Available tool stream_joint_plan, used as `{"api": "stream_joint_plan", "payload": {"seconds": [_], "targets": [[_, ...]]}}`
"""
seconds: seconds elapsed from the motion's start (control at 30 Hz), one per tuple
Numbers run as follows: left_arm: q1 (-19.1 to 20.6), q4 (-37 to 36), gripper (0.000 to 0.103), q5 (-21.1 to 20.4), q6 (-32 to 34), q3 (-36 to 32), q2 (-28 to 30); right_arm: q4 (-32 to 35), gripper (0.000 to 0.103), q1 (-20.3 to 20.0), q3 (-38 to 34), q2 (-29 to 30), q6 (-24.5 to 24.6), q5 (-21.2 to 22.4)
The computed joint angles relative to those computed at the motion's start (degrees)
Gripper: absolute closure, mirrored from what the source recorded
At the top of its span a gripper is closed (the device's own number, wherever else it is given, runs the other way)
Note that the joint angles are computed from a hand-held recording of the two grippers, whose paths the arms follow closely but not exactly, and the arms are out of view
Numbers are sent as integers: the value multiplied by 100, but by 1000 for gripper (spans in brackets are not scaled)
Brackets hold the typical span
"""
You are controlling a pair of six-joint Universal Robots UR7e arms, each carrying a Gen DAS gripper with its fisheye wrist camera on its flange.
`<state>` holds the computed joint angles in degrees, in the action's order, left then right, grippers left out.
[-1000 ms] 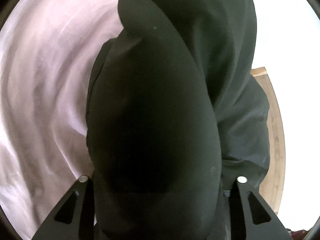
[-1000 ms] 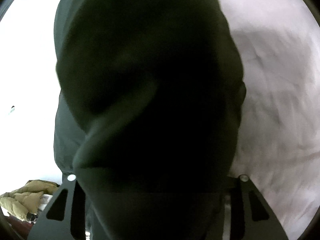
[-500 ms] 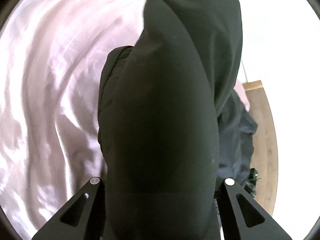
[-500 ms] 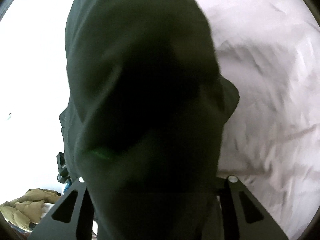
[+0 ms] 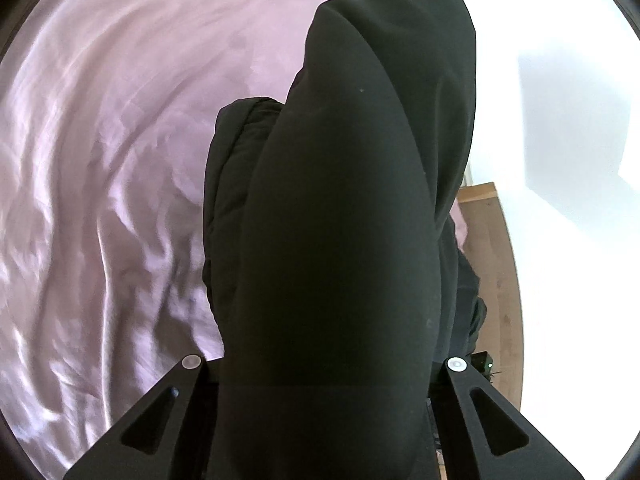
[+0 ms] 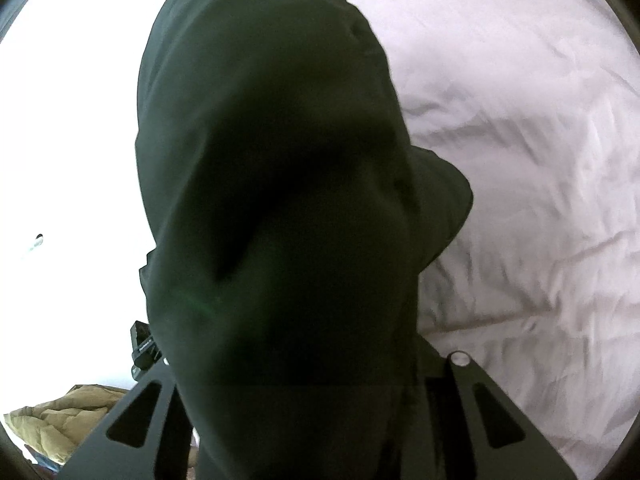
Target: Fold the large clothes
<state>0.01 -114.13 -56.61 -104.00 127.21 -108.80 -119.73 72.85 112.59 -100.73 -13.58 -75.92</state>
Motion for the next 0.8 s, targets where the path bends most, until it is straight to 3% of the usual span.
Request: {"api": "stream_joint_plan", "payload": {"seconds": [0.1, 0.27, 0.4, 0.53, 0.6, 0.8], "targets": [[-193, 163, 90, 104, -166, -280, 117, 442, 80, -19, 218, -634, -16, 111], [-770, 892, 90, 236, -866, -510, -31, 784, 81, -40, 351, -1080, -79, 247], [-1213, 1619, 90, 289, -1419, -1075, 123, 1123, 81, -99, 456, -1500, -137, 412], [-1593, 1971, 90, 181, -1935, -1082, 63, 1472, 81, -254, 617, -1972, -154, 502], [-1792, 2161, 90, 101, -2223, -1065, 2, 1536, 81, -148, 666, -2126, 5, 416], [-2173, 2534, 89, -192, -2836, -923, -202, 1986, 80, -1156, 1203, -2804, -809, 499]]}}
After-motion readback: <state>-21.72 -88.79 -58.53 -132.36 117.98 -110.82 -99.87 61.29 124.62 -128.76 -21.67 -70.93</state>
